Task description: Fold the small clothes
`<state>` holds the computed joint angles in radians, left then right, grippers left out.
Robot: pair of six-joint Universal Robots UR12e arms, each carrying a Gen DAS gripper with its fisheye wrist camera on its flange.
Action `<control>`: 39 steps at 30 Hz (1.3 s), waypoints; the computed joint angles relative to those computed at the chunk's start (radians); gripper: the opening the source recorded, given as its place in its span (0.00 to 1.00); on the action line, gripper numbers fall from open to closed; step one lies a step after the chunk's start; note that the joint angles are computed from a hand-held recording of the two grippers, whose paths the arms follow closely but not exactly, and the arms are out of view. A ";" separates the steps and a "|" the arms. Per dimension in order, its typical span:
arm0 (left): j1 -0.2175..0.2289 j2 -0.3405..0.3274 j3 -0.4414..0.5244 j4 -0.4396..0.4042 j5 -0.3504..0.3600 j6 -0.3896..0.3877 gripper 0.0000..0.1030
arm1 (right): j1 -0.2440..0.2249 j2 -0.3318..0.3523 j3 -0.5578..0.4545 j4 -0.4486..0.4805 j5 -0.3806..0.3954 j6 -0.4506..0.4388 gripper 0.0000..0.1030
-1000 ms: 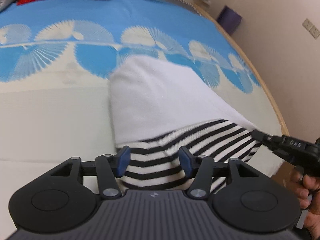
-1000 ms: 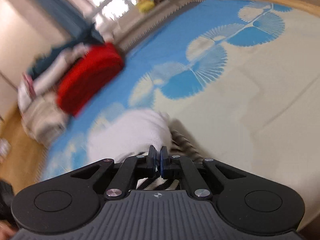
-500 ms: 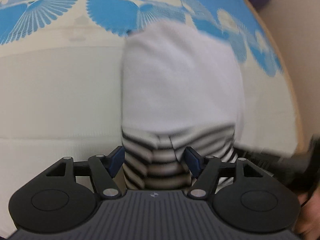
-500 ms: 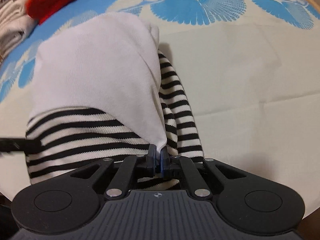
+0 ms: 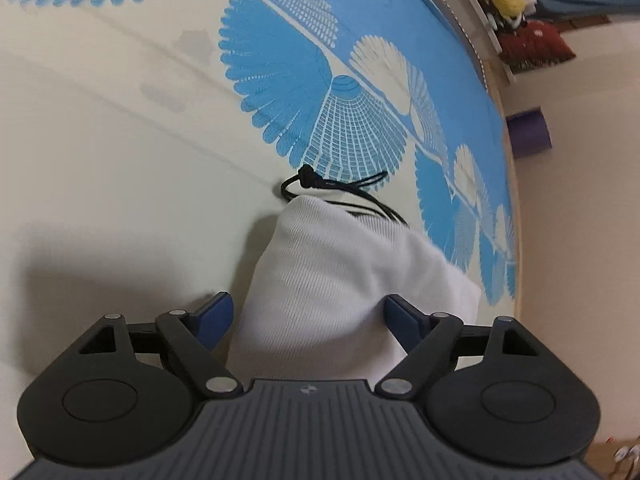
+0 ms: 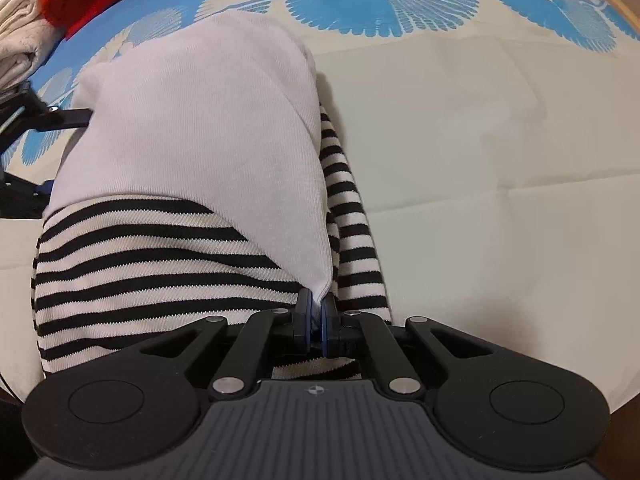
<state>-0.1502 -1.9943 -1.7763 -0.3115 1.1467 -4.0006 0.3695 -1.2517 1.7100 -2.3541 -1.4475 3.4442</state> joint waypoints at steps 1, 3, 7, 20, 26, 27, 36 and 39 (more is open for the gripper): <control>0.001 -0.012 0.000 0.027 -0.009 -0.011 0.79 | 0.002 0.001 -0.002 0.004 -0.003 -0.002 0.03; -0.006 -0.022 0.011 0.026 0.013 0.019 0.67 | 0.007 0.000 -0.006 0.011 -0.009 -0.009 0.03; -0.001 -0.011 0.011 0.019 0.029 0.078 0.33 | 0.011 0.001 -0.006 -0.018 0.006 -0.003 0.03; 0.022 0.179 -0.070 0.008 0.335 0.377 0.51 | 0.048 0.033 -0.027 -0.192 0.096 0.043 0.03; -0.035 0.238 -0.048 -0.218 0.367 0.548 0.51 | 0.055 0.033 -0.024 -0.206 0.004 0.142 0.03; -0.041 0.244 -0.065 -0.203 0.363 0.559 0.51 | 0.058 0.032 -0.024 -0.199 -0.004 0.140 0.03; -0.051 0.171 -0.042 -0.407 0.346 0.537 0.53 | 0.062 0.033 -0.023 -0.196 0.000 0.141 0.09; -0.050 0.194 -0.052 -0.383 0.351 0.552 0.52 | 0.052 0.025 0.005 -0.347 -0.028 0.207 0.38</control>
